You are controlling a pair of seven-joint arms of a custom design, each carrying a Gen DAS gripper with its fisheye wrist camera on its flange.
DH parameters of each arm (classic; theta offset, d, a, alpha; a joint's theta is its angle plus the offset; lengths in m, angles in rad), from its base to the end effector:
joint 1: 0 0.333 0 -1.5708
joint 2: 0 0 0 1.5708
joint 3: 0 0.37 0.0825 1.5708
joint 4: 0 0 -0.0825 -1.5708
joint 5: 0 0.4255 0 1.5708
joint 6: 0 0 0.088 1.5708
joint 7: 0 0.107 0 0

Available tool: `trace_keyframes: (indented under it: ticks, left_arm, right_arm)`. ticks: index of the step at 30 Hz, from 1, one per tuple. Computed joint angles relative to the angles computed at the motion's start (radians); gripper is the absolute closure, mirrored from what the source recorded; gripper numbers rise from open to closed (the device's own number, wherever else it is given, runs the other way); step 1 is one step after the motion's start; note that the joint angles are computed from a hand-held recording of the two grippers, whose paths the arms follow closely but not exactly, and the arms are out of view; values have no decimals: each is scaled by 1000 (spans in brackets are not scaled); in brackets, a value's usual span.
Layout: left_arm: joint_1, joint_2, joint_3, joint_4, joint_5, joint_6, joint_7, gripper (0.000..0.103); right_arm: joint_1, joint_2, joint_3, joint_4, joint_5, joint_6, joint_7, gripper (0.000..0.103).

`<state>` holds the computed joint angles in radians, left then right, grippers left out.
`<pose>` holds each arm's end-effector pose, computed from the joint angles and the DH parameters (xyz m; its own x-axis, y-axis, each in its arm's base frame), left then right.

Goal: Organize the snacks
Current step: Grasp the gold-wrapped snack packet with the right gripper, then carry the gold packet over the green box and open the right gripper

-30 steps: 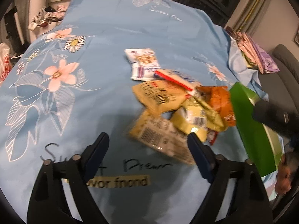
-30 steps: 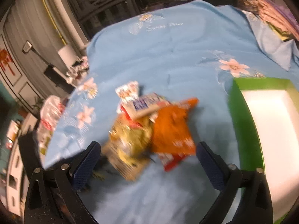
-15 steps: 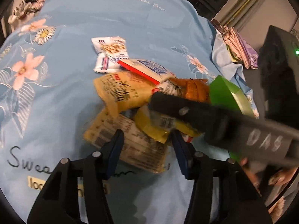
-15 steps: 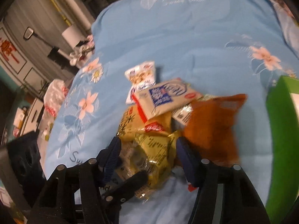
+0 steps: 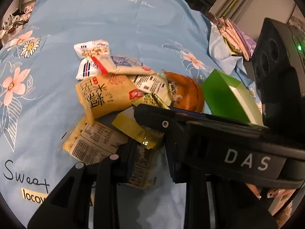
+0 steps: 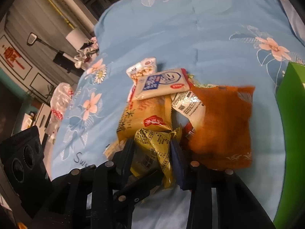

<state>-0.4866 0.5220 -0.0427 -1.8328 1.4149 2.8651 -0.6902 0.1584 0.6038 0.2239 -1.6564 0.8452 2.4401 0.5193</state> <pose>0.5883 -0.4041 0.2885 0.2711 -0.8791 0.3920 -0.6696 -0.4648 -0.5794 0.7188 0.2626 0.3041 0.7149 -0.5740 -0.3994 -0.6903 -0.4881 -0.5340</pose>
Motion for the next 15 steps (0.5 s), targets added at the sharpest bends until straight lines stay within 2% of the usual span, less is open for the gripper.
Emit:
trace_keyframes:
  ticks: [6,12,15]
  left_arm:
    - [-20,-40,-13,6,-12,-80,57,75]
    - [-46,-45,-42,70,-23,-190,179,74]
    - [-62,-29,-44,117,-16,-210,219,74]
  right_arm:
    - [-55,-60,38,-48,134,-8,-110,63]
    - [-94,-132,24,-91,310,-35,-235,63]
    - [-101,-163,6,-117,394,-34,-306,63]
